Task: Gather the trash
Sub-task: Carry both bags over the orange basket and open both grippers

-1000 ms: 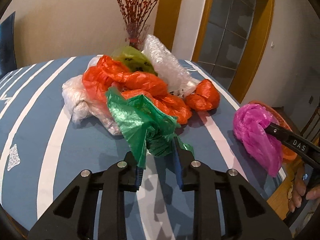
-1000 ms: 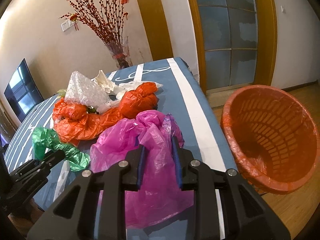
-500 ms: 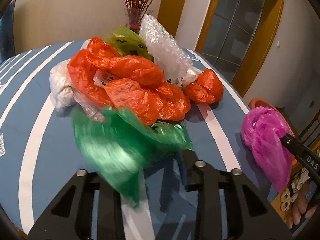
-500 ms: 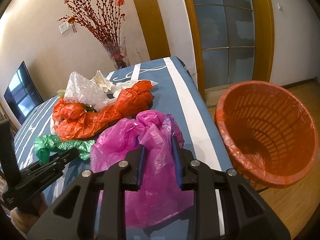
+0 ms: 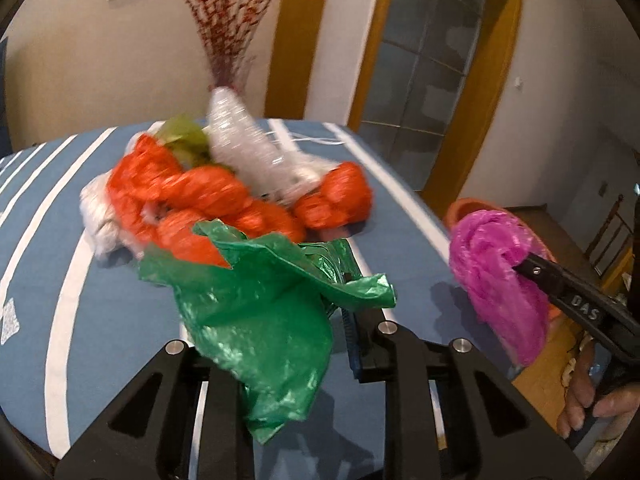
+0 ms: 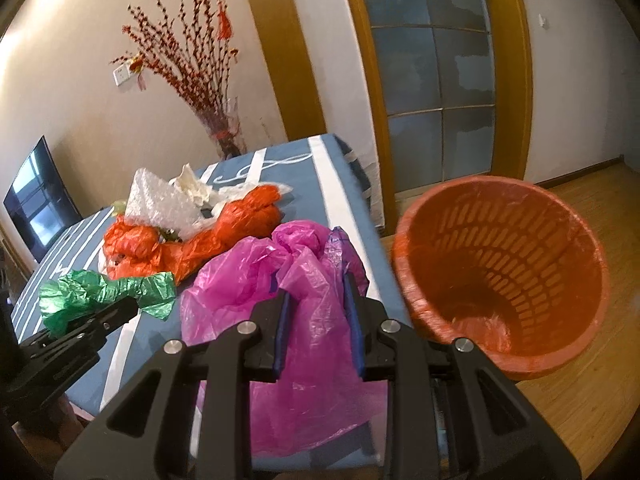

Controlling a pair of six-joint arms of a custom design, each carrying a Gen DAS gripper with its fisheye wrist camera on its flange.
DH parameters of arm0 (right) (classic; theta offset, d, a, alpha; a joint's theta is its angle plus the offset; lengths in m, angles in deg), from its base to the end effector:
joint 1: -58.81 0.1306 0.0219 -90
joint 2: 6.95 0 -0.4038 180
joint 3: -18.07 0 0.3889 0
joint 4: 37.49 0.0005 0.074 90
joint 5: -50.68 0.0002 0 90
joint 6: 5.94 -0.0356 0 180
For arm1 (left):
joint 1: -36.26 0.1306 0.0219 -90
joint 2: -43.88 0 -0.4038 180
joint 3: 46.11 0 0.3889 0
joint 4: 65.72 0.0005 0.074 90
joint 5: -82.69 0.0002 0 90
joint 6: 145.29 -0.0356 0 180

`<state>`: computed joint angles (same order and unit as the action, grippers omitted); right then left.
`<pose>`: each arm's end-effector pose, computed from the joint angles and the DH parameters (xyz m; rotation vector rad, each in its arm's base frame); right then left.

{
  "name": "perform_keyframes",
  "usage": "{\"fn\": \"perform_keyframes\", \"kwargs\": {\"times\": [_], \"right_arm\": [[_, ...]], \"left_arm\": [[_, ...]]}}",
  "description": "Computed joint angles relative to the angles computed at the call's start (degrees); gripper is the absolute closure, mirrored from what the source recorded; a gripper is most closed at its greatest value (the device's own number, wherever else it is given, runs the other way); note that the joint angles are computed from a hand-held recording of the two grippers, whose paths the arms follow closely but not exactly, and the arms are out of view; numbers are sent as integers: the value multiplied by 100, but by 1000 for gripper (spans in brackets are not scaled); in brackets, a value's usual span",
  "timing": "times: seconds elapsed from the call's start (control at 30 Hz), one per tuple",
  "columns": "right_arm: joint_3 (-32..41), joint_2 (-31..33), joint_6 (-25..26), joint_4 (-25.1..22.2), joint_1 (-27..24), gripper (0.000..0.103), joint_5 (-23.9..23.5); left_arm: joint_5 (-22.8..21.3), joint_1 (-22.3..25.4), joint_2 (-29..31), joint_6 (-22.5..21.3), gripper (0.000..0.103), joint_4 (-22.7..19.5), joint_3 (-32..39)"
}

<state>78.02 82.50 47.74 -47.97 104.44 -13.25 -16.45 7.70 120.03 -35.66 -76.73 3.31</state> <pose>0.3175 0.3015 0.2746 0.0580 2.1999 0.2869 0.3176 -0.1670 0.2808 0.0865 2.2330 -0.2843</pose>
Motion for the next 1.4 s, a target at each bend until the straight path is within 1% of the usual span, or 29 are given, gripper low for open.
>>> {"fn": "perform_keyframes", "kwargs": {"times": [0.13, 0.3, 0.4, 0.5, 0.63, 0.77, 0.93, 1.2, 1.27, 1.33, 1.4], "right_arm": [[-188, -288, -38, 13, -98, 78, 182], [-386, -632, -17, -50, -217, 78, 576], [-523, -869, -60, -120, -338, 78, 784], [-664, -1067, -110, -141, -526, 78, 873], [-821, -1241, -209, -145, -856, 78, 878], [-972, -1323, -274, -29, -1272, 78, 742], [-1060, -1263, -254, 139, -1668, 78, 551], [-1046, -1000, -226, 397, -2066, 77, 220], [-1055, -956, -218, 490, -2191, 74, 81], [-1052, -901, -238, 568, -2311, 68, -63], [-1069, -889, -252, 631, -2397, 64, -154]], "left_arm": [[0, -253, 166, -64, 81, 41, 229], [286, -419, 607, -92, 81, 71, 679], [383, -527, 897, -137, 81, 96, 961], [473, -622, 1132, -182, 81, 114, 1182], [555, -751, 1447, -261, 81, 75, 1523], [611, -887, 1774, -328, 81, 55, 1847], [768, -993, 2156, -408, 81, -19, 2243], [900, -1169, 2676, -609, 81, -198, 2762], [973, -1175, 2815, -643, 80, -271, 2887], [986, -1184, 2886, -643, 80, -339, 2951], [990, -1185, 2950, -633, 72, -393, 2995]]}}
